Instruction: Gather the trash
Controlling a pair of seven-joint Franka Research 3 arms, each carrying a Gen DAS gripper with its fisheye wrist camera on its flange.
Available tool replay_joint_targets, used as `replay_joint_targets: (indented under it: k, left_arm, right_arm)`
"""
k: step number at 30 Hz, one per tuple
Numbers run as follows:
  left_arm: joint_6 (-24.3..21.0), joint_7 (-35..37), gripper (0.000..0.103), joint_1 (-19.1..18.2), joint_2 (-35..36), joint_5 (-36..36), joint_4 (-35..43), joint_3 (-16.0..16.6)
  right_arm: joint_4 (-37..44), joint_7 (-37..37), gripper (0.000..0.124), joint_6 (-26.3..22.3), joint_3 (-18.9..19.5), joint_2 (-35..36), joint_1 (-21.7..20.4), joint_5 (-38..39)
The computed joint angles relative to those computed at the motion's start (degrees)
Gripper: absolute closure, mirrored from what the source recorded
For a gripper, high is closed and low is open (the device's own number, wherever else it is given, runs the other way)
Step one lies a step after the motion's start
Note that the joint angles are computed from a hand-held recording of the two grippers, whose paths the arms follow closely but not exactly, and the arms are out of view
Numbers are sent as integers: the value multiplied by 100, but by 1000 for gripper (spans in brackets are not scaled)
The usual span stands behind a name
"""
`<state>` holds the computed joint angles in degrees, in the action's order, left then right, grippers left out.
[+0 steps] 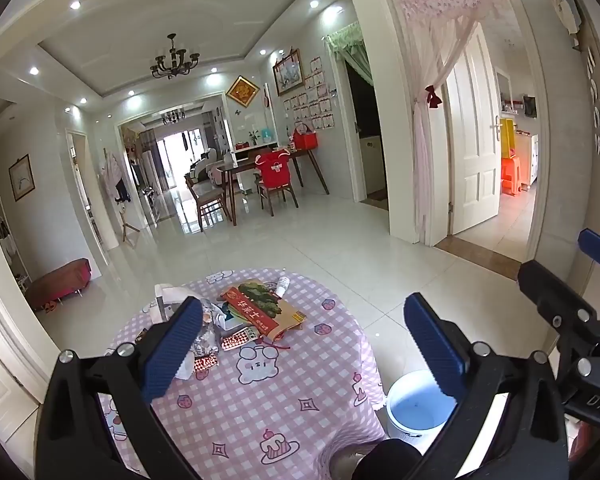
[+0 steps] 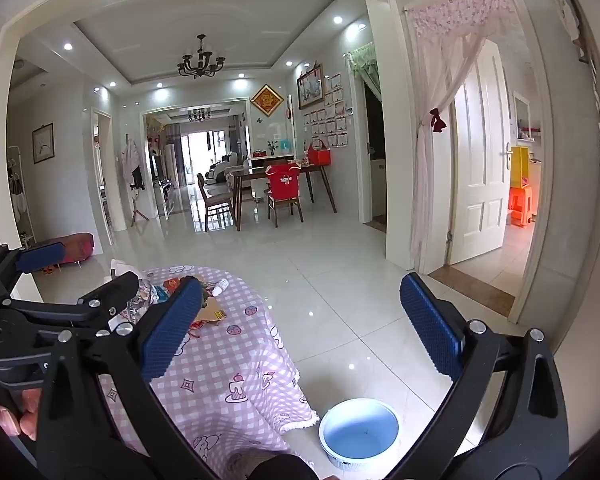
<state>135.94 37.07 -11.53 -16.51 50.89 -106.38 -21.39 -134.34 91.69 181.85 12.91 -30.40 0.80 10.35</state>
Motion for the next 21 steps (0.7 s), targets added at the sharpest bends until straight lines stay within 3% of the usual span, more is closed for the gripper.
replay_joint_targets:
  k: [21]
  left_arm:
    - [42,-38,4,-13,42,-15,11,18]
  right_arm:
    - [32,65,27,-127,-4,-11,-20,-109]
